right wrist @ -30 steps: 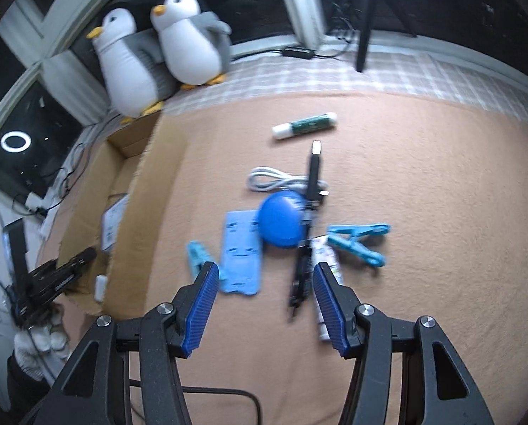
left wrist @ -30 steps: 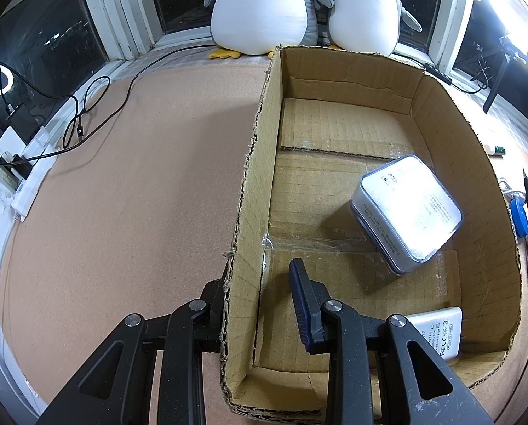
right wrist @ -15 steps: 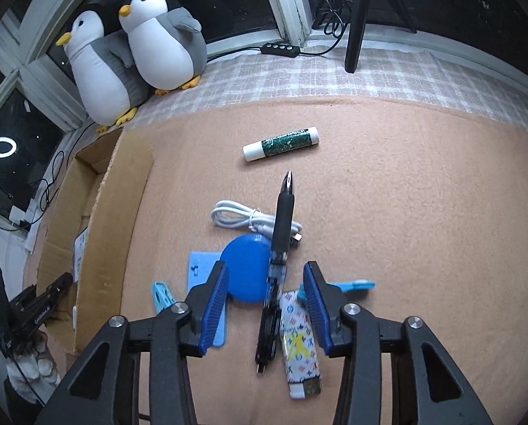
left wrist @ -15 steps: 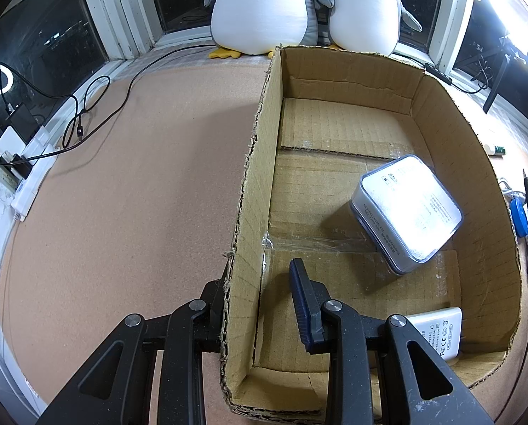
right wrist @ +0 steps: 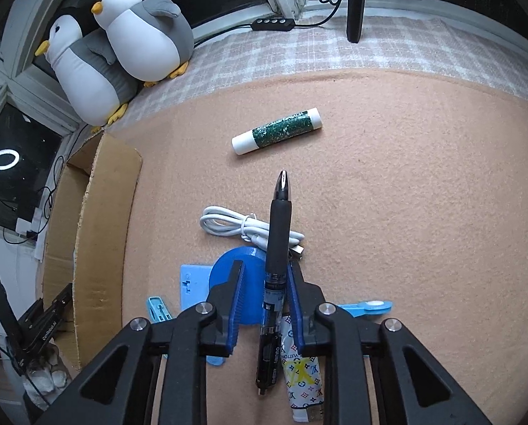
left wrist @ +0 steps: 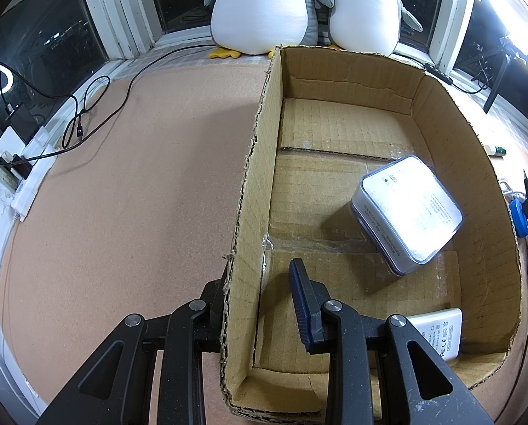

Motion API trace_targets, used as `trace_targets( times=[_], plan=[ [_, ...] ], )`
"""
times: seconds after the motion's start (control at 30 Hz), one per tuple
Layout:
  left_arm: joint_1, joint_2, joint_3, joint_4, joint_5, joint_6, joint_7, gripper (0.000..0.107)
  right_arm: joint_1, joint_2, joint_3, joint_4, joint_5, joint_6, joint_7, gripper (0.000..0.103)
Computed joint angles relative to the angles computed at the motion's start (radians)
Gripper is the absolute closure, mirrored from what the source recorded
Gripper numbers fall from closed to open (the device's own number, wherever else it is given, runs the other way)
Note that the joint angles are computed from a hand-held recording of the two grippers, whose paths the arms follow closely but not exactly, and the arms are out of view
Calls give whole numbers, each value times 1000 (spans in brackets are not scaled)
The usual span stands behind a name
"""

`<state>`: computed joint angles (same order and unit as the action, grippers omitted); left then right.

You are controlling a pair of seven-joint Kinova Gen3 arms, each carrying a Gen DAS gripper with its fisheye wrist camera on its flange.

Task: Organize rigid objects
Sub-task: 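Carry the pen with the right gripper into the box and release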

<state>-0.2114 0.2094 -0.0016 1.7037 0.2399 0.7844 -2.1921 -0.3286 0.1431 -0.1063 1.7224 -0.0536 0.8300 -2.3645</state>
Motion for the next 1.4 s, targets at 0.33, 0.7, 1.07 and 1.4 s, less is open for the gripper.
trace_targets(
  times=[0.33, 0.7, 1.07, 1.4],
  plan=[
    [6, 2, 0, -3, -8, -3, 7, 77, 6, -13, 0, 18, -7, -14, -3, 93],
    [6, 2, 1, -2, -10, -3, 9, 77, -25, -75, -17, 11, 54, -6, -73, 93],
    [8, 2, 1, -4, -10, -3, 15, 77, -98, -16, -55, -204, 105, 30, -59, 93],
    [8, 2, 1, -3, -9, -4, 15, 77, -174, 166, -41, -441, 61, 63, 14, 93]
  ],
)
